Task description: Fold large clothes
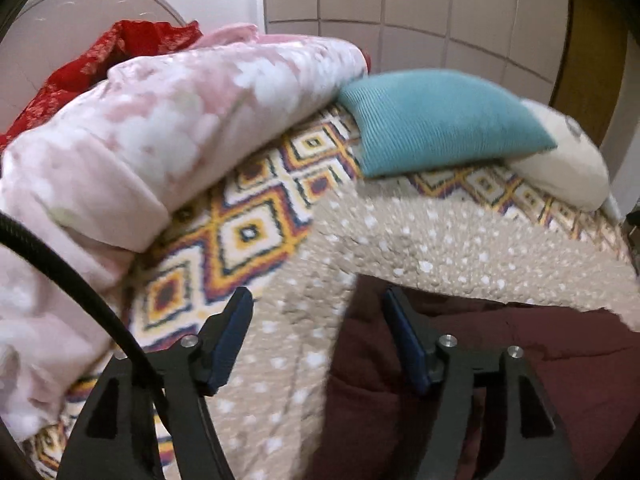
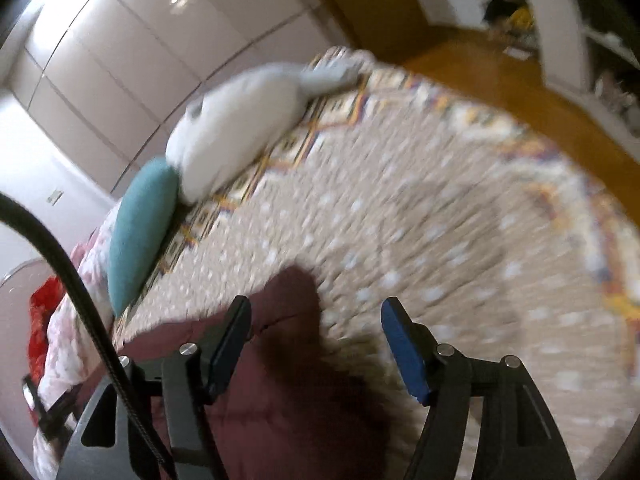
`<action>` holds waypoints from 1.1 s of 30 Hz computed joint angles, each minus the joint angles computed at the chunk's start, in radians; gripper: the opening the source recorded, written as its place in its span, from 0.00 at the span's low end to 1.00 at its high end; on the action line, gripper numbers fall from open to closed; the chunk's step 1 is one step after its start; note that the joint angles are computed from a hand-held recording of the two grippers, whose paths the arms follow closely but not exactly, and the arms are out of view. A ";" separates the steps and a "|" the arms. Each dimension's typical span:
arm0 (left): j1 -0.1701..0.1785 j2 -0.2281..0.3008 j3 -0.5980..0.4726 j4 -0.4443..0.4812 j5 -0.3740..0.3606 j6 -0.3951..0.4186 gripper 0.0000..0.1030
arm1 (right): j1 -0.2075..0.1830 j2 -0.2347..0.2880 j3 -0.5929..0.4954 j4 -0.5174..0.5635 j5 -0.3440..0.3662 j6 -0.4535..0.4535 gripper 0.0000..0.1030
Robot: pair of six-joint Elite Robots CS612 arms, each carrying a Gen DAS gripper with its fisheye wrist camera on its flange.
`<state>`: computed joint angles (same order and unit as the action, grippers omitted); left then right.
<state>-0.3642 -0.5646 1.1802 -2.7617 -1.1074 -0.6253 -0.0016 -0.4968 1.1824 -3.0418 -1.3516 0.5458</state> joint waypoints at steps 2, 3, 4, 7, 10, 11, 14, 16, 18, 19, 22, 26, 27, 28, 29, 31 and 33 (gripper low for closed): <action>0.001 -0.046 0.058 -0.011 0.019 -0.016 0.69 | -0.014 -0.049 0.068 -0.057 -0.032 0.059 0.71; -0.001 -0.070 0.086 -0.004 0.040 -0.023 0.69 | -0.018 -0.078 0.102 -0.070 -0.065 0.088 0.71; -0.003 -0.089 0.107 0.013 0.075 -0.036 0.69 | -0.021 -0.106 0.137 -0.081 -0.097 0.100 0.71; -0.005 -0.149 0.193 -0.018 0.110 -0.064 0.69 | -0.024 -0.177 0.219 -0.109 -0.127 0.063 0.71; -0.015 -0.197 0.277 -0.077 0.102 -0.065 0.69 | -0.014 -0.233 0.285 -0.141 -0.109 0.003 0.71; -0.021 -0.208 0.300 -0.096 0.098 -0.061 0.69 | -0.009 -0.243 0.296 -0.147 -0.095 -0.014 0.71; -0.053 -0.241 0.381 -0.165 0.084 -0.048 0.69 | 0.019 -0.265 0.331 -0.168 -0.014 -0.085 0.71; -0.086 -0.254 0.433 -0.213 0.070 -0.030 0.69 | 0.043 -0.264 0.346 -0.182 0.076 -0.128 0.71; -0.118 -0.252 0.461 -0.242 0.070 -0.006 0.69 | 0.064 -0.250 0.349 -0.187 0.161 -0.151 0.71; -0.146 -0.249 0.482 -0.266 0.075 0.027 0.69 | 0.079 -0.238 0.349 -0.188 0.221 -0.160 0.71; -0.193 -0.230 0.509 -0.323 0.057 0.069 0.69 | 0.115 -0.193 0.332 -0.186 0.356 -0.156 0.65; -0.225 -0.186 0.496 -0.327 -0.015 0.077 0.69 | 0.159 -0.146 0.306 -0.134 0.404 -0.231 0.60; -0.227 -0.176 0.485 -0.308 -0.012 0.082 0.69 | 0.169 -0.140 0.301 -0.105 0.371 -0.273 0.59; -0.228 -0.161 0.474 -0.292 0.002 0.079 0.69 | 0.175 -0.138 0.299 -0.092 0.326 -0.304 0.54; -0.226 -0.154 0.471 -0.288 0.009 0.072 0.69 | 0.176 -0.133 0.298 -0.089 0.296 -0.321 0.47; -0.215 -0.150 0.472 -0.277 0.006 0.047 0.69 | 0.158 -0.126 0.302 -0.099 0.276 -0.295 0.39; -0.204 -0.154 0.485 -0.283 0.008 0.026 0.69 | 0.127 -0.126 0.323 -0.141 0.270 -0.218 0.38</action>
